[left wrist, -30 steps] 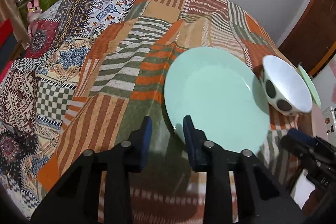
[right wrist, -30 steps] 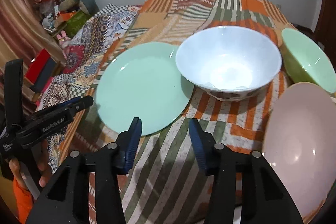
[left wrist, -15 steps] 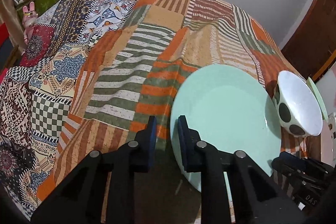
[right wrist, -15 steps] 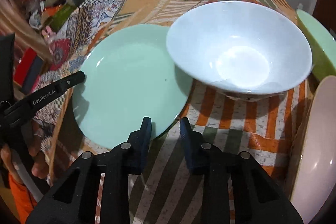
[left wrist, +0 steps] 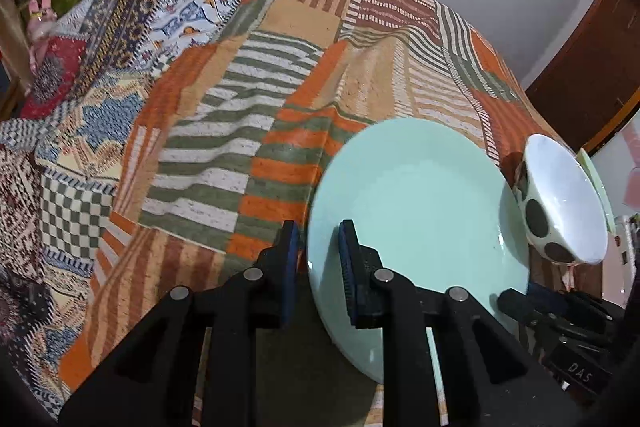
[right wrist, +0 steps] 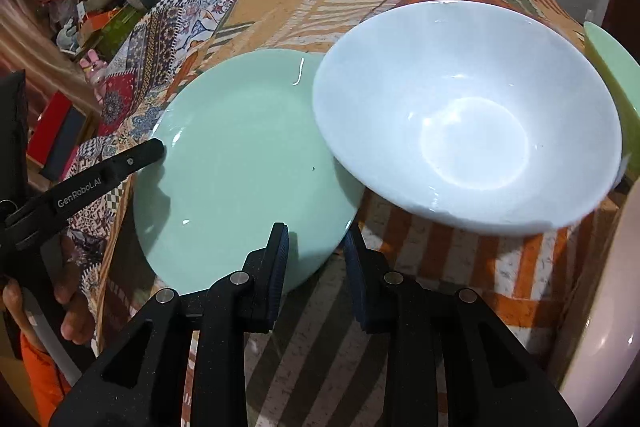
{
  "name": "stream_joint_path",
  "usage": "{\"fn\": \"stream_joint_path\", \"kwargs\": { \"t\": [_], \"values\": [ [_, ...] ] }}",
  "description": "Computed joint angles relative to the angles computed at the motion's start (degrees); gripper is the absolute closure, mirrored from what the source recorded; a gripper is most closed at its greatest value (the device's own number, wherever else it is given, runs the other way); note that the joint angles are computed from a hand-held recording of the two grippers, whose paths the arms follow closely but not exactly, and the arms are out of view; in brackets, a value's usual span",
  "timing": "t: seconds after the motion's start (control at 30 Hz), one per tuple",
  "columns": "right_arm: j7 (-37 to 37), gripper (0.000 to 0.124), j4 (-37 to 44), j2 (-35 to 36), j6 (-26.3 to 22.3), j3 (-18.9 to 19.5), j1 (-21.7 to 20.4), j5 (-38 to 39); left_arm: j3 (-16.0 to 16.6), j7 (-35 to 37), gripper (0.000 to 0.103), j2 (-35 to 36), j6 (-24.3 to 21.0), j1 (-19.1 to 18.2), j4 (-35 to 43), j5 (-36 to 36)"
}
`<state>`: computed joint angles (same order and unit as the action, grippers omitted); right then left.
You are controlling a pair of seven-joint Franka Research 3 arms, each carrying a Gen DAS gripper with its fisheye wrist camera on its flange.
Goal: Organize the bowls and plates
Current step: 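Lift the mint green plate on edge with both grippers toward the plate stack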
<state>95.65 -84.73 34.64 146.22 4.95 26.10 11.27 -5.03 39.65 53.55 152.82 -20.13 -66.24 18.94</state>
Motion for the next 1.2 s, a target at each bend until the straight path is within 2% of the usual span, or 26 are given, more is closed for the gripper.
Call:
{"fn": "stream_joint_path", "kwargs": {
  "t": [0.07, 0.2, 0.4, 0.67, 0.8, 0.93, 1.07, 1.13, 1.2],
  "values": [
    [-1.79, 0.098, 0.25, 0.14, -0.59, 1.08, -0.9, 1.13, -0.59, 0.25, 0.083, -0.84, 1.27, 0.39, -1.77, -0.36],
    [-2.82, 0.098, -0.01, -0.16, -1.37, 1.29, -0.9, 2.06, 0.91, -1.63, 0.083, -2.56, -0.07, -1.37, -3.8, 1.06],
    [-5.27, 0.098, -3.79, -2.96, -1.51, 2.12, -1.88, 3.92, 0.89, -4.4, 0.083, -9.15, 0.98, -3.11, -14.31, 4.13],
    [-10.28, 0.098, -9.44, -7.24, -1.75, 2.88, -2.76, 5.7, -3.1, -5.66, 0.083, -17.74, 6.32, -1.41, -28.9, 3.38],
    [-9.78, 0.098, -7.81, -6.32, -2.39, 1.82, -1.77, 4.45, -0.06, -9.3, 0.082, -19.37, 4.12, -3.73, -29.51, 6.36],
    [-8.74, 0.098, -5.28, -4.58, -3.38, 1.55, -1.62, 4.06, -1.22, -8.81, 0.082, -18.12, 3.79, -1.8, -27.39, 5.86],
    [-7.29, 0.098, -2.89, -2.9, -4.18, 0.89, -0.63, 2.39, -3.12, -5.19, 0.082, -14.29, 2.39, -0.05, -22.46, 3.82],
    [-7.2, 0.098, -1.85, -2.21, -4.59, 0.89, -0.5, 1.93, -4.22, -3.42, 0.082, -12.68, 3.47, 0.9, -21.08, 2.08],
    [-7.6, 0.095, -1.42, -1.86, -4.77, 1.23, -0.72, 2.21, -3.64, -3.41, 0.08, -11.97, 3.96, 0.44, -20.3, 1.42]
  ]
}}
